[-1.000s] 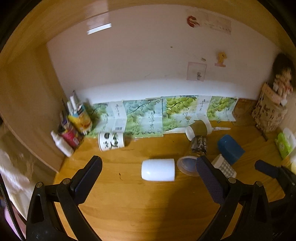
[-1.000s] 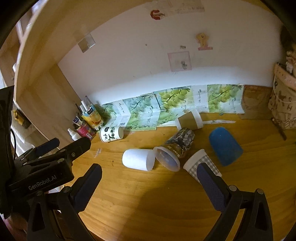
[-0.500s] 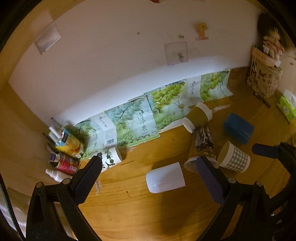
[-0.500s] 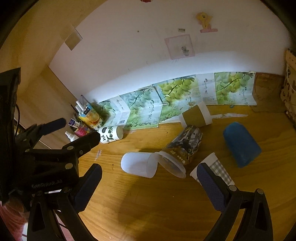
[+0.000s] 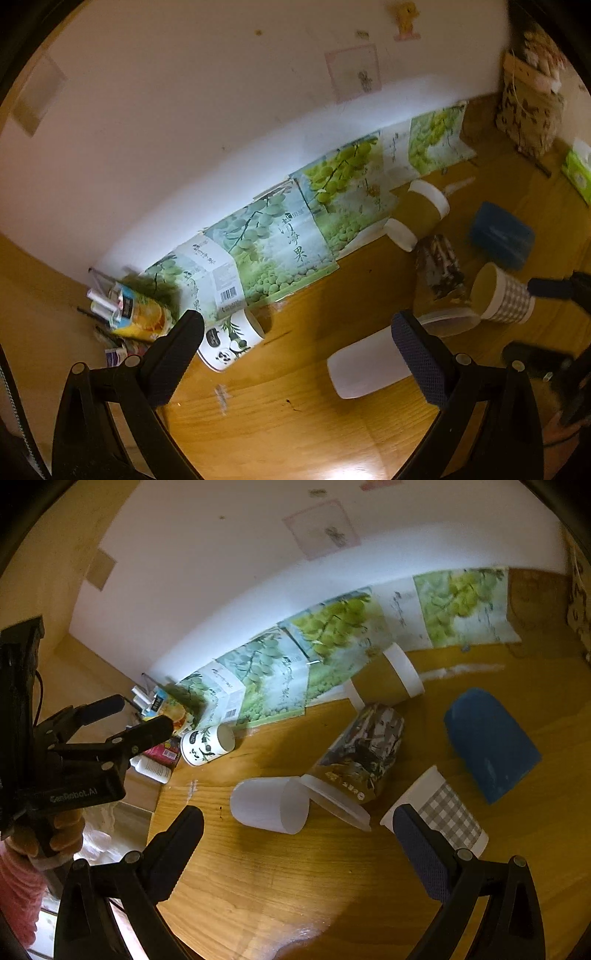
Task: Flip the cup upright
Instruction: 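Move the left tool down toward the white frosted cup lying on its side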
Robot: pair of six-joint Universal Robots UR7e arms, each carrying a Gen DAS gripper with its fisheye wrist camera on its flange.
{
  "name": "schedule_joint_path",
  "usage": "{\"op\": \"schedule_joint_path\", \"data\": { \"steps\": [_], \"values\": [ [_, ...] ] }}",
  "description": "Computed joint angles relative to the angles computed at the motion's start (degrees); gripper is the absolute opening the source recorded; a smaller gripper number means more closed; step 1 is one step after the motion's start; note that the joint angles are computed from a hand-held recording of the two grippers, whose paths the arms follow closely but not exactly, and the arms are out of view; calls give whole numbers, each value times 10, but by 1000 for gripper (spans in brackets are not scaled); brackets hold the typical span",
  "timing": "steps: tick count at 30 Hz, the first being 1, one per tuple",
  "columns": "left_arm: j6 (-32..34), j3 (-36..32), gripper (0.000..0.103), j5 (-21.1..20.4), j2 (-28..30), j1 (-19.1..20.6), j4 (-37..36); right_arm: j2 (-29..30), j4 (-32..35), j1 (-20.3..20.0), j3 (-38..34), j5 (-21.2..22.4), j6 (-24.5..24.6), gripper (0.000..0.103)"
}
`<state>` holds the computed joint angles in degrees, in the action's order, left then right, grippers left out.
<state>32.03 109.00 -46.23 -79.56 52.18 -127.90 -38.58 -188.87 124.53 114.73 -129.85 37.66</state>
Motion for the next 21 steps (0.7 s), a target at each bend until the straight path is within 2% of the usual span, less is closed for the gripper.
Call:
{"op": "schedule_joint_path", "data": {
  "steps": [4, 10, 21],
  "values": [
    [51, -4, 101, 1, 14, 8, -7, -2, -7, -6, 4, -4, 5, 103],
    [196, 13, 101, -14, 17, 20, -38, 0, -48, -17, 12, 6, -19, 103],
    [339, 20, 101, -39, 30, 40, 3, 7, -118, -17, 22, -10, -67, 103]
  ]
}}
